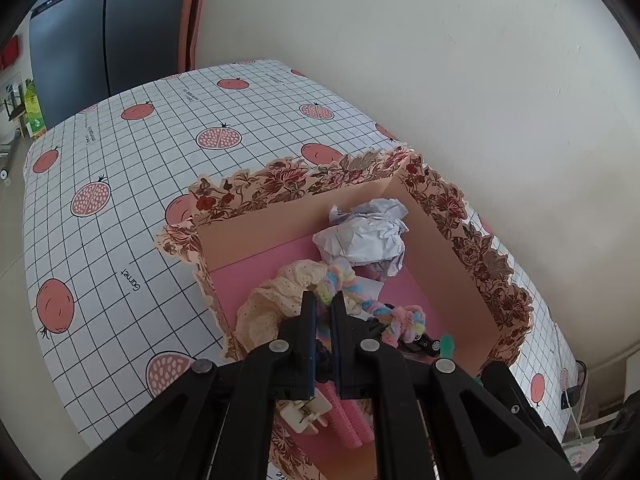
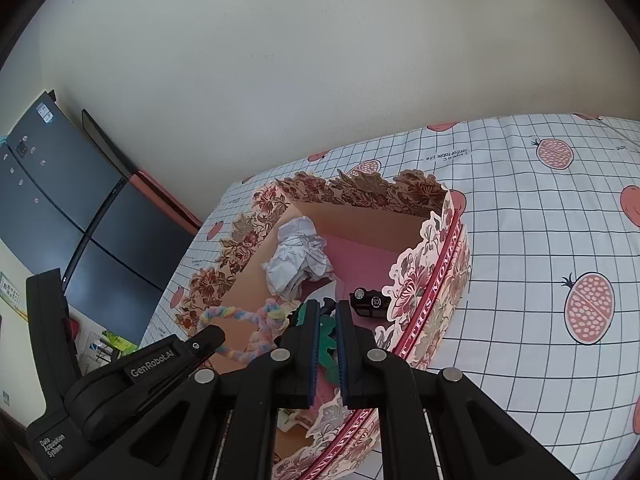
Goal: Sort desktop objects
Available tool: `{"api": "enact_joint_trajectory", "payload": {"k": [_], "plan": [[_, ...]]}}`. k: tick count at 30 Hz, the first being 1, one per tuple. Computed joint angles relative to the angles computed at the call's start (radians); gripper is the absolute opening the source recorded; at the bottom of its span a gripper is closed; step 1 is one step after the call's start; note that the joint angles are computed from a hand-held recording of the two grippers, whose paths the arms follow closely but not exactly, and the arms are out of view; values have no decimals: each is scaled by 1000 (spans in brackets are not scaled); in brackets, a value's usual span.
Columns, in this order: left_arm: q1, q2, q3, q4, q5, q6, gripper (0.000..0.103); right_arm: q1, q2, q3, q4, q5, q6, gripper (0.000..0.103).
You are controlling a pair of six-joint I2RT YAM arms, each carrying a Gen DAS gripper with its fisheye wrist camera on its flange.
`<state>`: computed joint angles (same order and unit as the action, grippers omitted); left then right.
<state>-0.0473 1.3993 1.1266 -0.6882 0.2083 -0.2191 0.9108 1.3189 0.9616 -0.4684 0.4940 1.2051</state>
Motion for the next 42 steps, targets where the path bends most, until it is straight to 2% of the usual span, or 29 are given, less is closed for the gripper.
{"api": "enact_joint_trajectory", "payload": {"k": [4,11,15,16,18,22,28,35,39,42], "plan": [[-8,7,-2,4,-14,-10,6,-15,-16,-42,54,-30,15,11],[-28,13,6,-9,-20,-4,9,-15,-17,-38,48,-38,16,11],[-31,11,9,-14,-20,-13,33,-19,-22,-38,42,-46,9,12],[-32,9,9,-14,-23,-13,36,-19,-23,-38,40,-46,11,12],[-33,10,12,-15,-23,-13,36,-23,-25,-41,48,-52,7,13],[-43,11,13,-18,-30,-12,48,-19,-26,-42,59,-50,-1,21],[-55,9,16,-21,-38,-14,48,-20,-25,-35,55,-53,-5,21],[-67,-19,54,-79,-22,-17,48,12,-66,26,-67,-12,25,23],[-65,-57,77,-129,3,2,55,90,-72,113,-249,50,69,23],[-64,-77,99,-191,-2,44,56,181,-68,165,-406,116,169,23]]}}
